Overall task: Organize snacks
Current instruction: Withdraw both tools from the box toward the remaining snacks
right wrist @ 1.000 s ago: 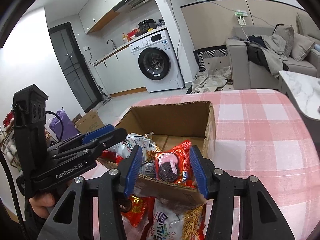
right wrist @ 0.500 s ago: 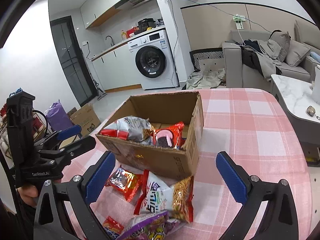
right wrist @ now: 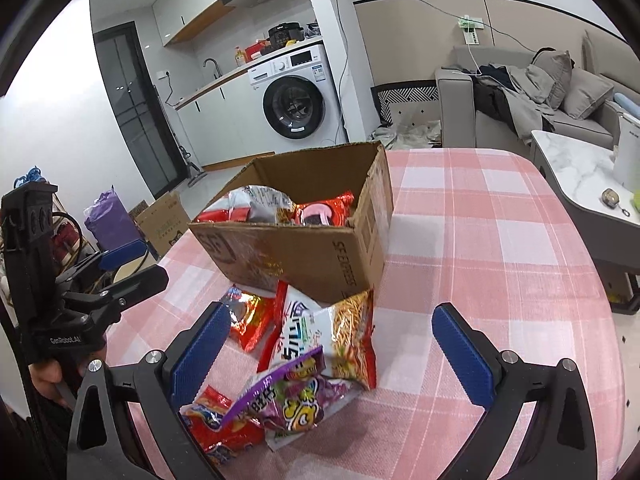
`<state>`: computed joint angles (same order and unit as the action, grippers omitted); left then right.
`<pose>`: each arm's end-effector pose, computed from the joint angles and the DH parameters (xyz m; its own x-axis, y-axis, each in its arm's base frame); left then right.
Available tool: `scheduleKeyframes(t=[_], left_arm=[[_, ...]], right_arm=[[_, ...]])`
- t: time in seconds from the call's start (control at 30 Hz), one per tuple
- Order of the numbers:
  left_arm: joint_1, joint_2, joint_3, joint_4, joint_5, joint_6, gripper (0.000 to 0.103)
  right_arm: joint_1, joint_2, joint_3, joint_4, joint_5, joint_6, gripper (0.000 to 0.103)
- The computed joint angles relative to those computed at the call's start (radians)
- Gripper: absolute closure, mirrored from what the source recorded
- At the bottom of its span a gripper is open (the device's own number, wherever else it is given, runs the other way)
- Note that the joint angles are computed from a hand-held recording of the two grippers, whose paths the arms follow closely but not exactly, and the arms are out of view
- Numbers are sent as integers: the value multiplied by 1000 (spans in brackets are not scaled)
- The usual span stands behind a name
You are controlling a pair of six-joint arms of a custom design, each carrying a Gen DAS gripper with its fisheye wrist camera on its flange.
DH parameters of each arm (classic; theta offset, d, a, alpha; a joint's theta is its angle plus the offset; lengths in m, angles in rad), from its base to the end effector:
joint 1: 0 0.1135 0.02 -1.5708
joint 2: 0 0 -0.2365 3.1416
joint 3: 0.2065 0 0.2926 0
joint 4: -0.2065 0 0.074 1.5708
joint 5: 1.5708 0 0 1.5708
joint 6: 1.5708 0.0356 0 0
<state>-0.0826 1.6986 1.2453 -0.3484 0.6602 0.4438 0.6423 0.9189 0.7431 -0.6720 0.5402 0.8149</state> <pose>0.4017 -0.0552 0.2032 -0.4362 0.3764 -0.8173 0.7502 0.6537 -0.0993 0.2017 0.1280 0.2321 -0.5874 0.3399 -0.7345 0.2714 0.9377 0.2169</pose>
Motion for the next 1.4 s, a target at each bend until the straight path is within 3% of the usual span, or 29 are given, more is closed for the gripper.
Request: scheduleKeyframes(t=[0.6, 0.87, 1.4], left_arm=[[41, -90, -93, -116, 26, 94, 0], [58, -147, -128, -217, 56, 190, 0], [31, -213, -180, -325, 57, 309, 0]], right_arm=[[98, 33, 2, -98, -9, 60, 1], [136, 70, 36, -150, -16, 58, 0], [125, 155, 25, -83, -100, -4, 1]])
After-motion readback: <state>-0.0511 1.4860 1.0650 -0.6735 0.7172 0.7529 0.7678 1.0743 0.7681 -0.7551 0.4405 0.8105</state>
